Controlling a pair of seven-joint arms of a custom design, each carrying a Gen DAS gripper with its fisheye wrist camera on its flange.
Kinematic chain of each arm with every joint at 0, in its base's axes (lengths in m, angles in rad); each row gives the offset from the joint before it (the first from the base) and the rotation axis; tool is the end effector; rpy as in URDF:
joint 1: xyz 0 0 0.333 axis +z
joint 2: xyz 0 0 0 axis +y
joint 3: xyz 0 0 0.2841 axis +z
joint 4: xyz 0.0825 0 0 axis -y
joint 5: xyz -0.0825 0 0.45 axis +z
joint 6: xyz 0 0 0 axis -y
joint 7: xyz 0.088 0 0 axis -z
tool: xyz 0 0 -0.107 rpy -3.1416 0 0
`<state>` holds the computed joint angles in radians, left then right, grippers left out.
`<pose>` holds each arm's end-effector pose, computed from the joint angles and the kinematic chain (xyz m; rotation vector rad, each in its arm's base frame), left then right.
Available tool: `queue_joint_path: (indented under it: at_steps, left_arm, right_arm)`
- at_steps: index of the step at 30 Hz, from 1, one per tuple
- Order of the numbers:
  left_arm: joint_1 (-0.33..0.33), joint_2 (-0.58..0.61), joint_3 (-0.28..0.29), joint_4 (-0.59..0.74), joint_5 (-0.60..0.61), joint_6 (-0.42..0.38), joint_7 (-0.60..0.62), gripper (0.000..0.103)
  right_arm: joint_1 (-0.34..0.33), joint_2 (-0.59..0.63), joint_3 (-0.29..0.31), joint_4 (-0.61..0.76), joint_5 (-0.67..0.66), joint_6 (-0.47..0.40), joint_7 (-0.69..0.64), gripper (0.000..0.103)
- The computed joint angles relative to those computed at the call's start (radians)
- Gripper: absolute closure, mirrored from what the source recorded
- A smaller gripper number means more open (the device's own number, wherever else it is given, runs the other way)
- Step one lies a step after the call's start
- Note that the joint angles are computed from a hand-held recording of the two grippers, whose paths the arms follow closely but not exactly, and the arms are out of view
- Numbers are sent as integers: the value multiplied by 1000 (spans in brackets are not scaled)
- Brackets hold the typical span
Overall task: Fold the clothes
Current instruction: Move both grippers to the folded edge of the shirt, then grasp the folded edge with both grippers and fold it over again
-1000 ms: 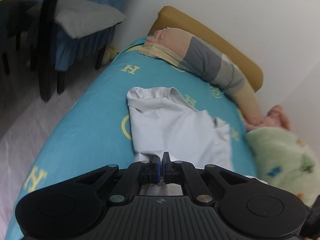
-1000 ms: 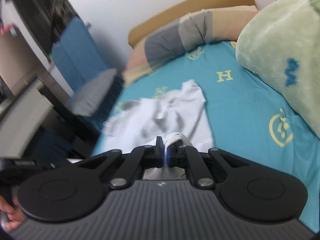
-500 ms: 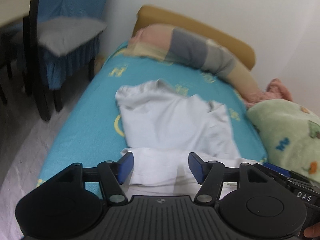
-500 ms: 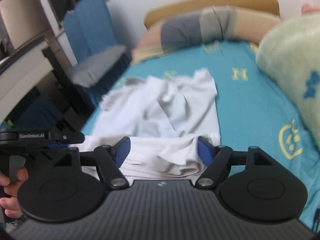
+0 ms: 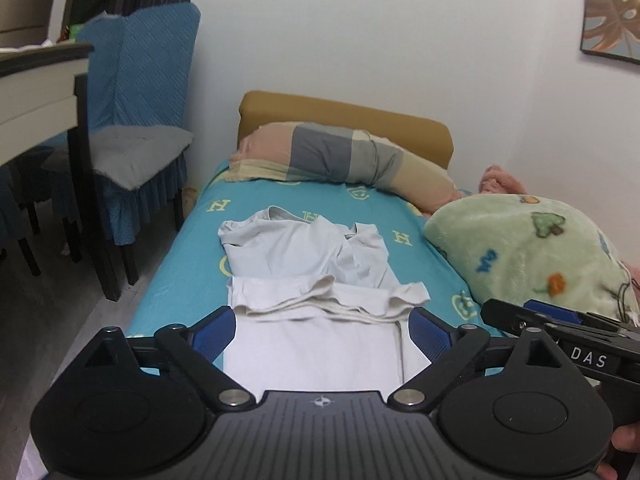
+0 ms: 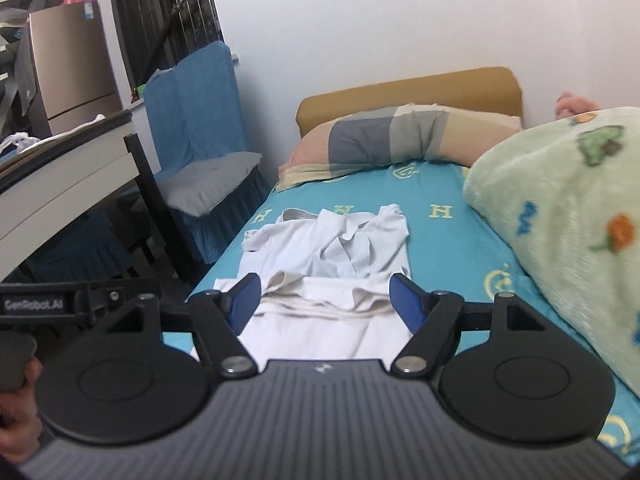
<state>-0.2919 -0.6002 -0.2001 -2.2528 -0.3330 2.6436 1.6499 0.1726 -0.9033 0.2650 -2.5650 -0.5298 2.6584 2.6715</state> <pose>0.4389 -0.2487 0.6672 -1.3758 2.0511 -1.2326 0.3774 0.2104 0.6105 -1.2623 1.7130 -0.8319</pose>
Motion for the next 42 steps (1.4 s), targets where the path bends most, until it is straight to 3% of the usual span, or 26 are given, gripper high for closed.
queue_joint_path:
  at_steps: [6,12,14,18,20,22,25,29,34,37,40,42]
  left_arm:
    - [-5,-103,2,-95,-15,-8,-40,6]
    - [14,-86,-17,-81,24,-40,-75,6]
    - [9,-78,-15,-78,27,-51,-75,6]
    - [-1,-65,-9,-71,22,-72,-74,6]
    - [-6,-56,-2,-65,10,-87,-77,6]
    - [-12,-45,10,-55,-11,-112,-83,6]
    - [-18,-22,32,-35,-55,-166,-98,6]
    - [-14,41,62,9,-140,-290,-156,5]
    - [21,155,79,62,-251,-428,-284,7]
    - [48,200,72,63,-295,-434,-373,13]
    - [61,201,59,40,-319,-350,-409,18]
    - [73,203,47,30,-304,-305,-454,46]
  right_arm:
    - [42,-93,15,-58,8,-70,-2,30]
    - [31,-87,23,-53,-2,-75,8,31]
    - [36,-84,18,-50,-1,-86,1,40]
    - [26,-88,19,-62,-4,-72,25,39]
    - [20,-89,20,-67,-6,-65,38,36]
    - [23,-83,10,-67,7,-69,47,18]
    - [33,-76,-9,-69,30,-75,56,18]
    - [66,-88,-63,-113,121,-23,112,18]
    - [177,-75,-214,-237,377,174,240,17]
    - [238,-26,-275,-286,512,281,300,21]
    - [244,40,-278,-282,565,323,329,26]
    - [223,76,-255,-276,581,342,363,35]
